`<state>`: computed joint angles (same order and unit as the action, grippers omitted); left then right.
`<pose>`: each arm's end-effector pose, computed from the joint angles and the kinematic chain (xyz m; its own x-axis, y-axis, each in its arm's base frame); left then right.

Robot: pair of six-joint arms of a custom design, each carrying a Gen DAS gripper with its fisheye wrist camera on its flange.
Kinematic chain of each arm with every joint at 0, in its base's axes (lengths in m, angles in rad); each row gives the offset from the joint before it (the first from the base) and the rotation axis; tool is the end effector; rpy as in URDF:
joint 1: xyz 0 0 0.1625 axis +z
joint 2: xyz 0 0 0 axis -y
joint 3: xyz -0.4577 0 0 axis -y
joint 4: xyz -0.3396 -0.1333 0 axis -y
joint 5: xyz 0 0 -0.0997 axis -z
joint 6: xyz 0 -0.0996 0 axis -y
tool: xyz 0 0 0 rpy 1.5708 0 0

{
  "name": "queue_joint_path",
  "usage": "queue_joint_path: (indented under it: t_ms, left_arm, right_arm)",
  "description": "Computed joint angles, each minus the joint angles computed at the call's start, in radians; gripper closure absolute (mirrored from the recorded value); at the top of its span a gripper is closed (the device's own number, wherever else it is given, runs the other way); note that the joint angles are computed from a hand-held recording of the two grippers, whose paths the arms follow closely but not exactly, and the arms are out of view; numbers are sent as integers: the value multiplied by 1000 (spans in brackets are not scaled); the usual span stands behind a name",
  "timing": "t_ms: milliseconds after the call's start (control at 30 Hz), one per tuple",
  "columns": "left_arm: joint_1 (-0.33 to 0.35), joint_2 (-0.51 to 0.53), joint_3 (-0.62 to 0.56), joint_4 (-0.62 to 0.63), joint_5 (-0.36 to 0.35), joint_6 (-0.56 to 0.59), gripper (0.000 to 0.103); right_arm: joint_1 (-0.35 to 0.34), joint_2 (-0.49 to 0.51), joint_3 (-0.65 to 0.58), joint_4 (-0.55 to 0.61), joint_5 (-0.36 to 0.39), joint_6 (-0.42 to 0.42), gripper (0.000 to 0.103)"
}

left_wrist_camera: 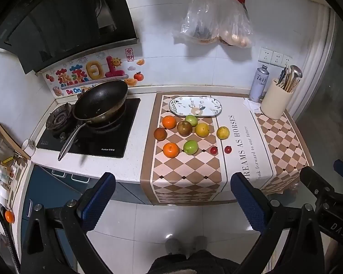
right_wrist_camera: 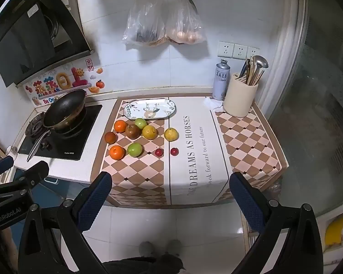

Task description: Organize fruits

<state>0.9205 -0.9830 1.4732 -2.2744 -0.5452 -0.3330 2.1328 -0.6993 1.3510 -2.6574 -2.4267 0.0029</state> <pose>-0.2268 -0.6590 0.3541 -0.6871 -0.0938 -0.7205 0.3884 0.7906 -0.4733 0.4425 -0.5937 0.2339 -0.7257 -0.0779 0.6836 -0.4812 0.7676 -0.4233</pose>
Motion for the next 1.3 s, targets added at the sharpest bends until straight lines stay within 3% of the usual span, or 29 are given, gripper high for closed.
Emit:
queue_joint_path:
  t_ms: [533,1300]
  left_arm:
    - [5,6,7,-56,-1,39,0]
    - [-36,-13,18,-13,27,-12,0]
  right_arm:
    - [7,-9,11,-7,-11,-7,0]
    - [13,-39,27,-17,-5,-10,0]
